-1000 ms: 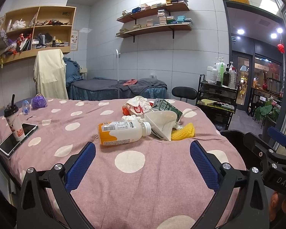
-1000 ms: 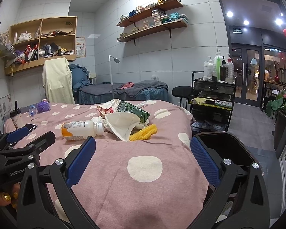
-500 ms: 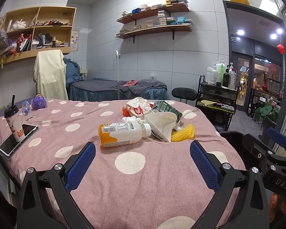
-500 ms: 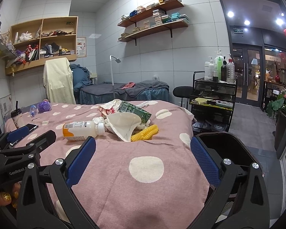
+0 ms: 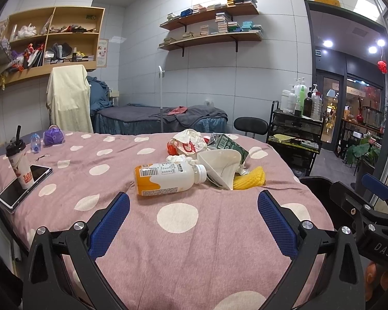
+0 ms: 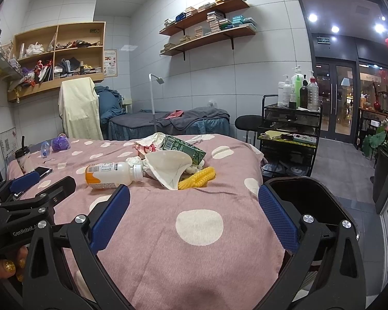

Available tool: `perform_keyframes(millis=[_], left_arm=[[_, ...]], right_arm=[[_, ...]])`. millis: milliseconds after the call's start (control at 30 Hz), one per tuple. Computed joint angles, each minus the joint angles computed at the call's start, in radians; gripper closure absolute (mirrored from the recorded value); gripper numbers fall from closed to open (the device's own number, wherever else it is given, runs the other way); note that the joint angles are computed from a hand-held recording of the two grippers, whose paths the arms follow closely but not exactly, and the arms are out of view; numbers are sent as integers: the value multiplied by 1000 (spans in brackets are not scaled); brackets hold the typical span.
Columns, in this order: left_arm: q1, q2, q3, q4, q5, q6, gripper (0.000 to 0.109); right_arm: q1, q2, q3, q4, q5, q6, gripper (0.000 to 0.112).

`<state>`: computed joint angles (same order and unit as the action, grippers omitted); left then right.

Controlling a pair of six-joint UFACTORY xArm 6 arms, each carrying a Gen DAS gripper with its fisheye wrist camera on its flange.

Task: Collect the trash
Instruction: 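Move the left tool toward the white-orange bottle while the right tool approaches the white face mask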

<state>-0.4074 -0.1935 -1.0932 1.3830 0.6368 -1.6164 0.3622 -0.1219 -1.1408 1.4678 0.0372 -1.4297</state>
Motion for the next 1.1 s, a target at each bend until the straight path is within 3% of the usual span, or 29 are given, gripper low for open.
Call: perform_keyframes(millis=[300, 500, 800, 967, 1100], left_arm=[[12, 2, 11, -15, -14, 10, 11], [56, 18, 16, -109, -86, 122, 11], [164, 69, 25, -435, -245, 545, 11], [218, 109, -5, -709, -315, 868, 11], [249, 160, -80, -892, -303, 1114, 12]], right_arm=[[-4, 13, 1, -78, 6, 76, 14], [-34, 48, -3, -323, 79, 308, 14], [-84, 174, -127, -709, 283, 627, 14], [-94, 271, -247, -822, 378, 704, 14], [-99, 330, -332, -881, 428, 739, 14]])
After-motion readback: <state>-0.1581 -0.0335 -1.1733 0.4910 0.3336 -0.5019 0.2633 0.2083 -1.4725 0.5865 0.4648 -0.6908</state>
